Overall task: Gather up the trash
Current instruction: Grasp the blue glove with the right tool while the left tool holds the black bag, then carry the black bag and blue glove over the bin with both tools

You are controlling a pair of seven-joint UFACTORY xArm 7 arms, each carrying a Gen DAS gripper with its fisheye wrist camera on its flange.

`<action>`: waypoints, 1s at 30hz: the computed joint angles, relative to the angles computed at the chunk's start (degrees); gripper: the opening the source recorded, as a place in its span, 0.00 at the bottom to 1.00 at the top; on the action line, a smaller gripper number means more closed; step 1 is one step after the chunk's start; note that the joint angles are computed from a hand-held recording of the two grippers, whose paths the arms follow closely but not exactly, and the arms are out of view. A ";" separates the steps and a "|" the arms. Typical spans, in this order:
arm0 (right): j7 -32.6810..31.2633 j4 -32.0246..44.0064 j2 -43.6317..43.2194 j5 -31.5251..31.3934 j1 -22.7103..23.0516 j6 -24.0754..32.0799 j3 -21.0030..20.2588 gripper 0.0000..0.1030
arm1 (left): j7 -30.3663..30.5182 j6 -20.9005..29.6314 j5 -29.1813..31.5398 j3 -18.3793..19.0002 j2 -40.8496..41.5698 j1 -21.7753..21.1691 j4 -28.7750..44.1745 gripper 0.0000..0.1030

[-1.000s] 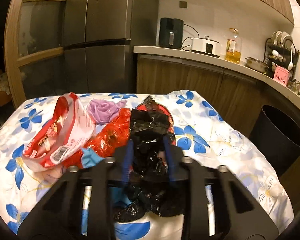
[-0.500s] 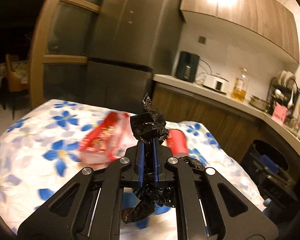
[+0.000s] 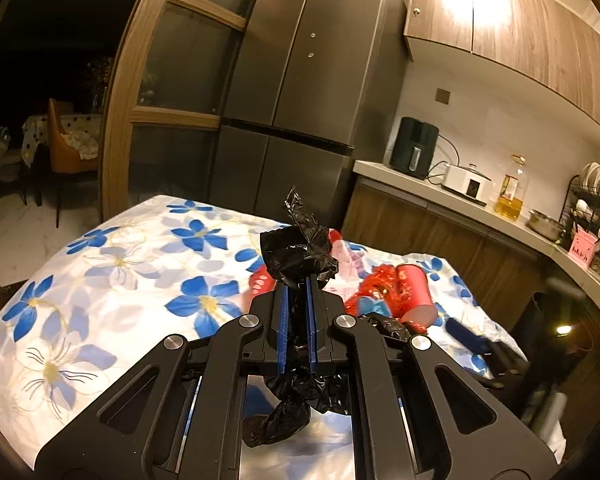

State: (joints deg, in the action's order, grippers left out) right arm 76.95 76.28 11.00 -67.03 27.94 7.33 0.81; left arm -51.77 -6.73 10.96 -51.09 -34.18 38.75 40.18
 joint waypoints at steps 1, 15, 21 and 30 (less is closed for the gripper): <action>-3.00 0.93 1.27 2.74 -0.38 0.64 0.99 0.63 | 0.10 -0.07 0.01 0.32 -0.09 -0.23 -0.31 0.07; -19.03 -0.51 2.25 20.23 3.59 -1.89 -2.46 0.09 | 1.47 0.08 -0.31 2.45 0.48 -2.40 -1.44 0.07; -3.97 -5.65 -5.09 5.79 5.01 -5.80 -6.46 0.06 | 0.79 0.85 -0.18 1.56 -0.03 -2.63 -0.97 0.07; 14.87 -12.49 -15.76 -13.04 -1.46 -5.95 -2.98 0.05 | -0.98 2.34 1.26 -0.71 0.25 -4.41 0.96 0.07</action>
State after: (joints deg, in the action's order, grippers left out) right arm 91.82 63.78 -4.76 -80.07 26.48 1.38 -2.17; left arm -52.76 -4.39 12.21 -51.80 -33.93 34.34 41.15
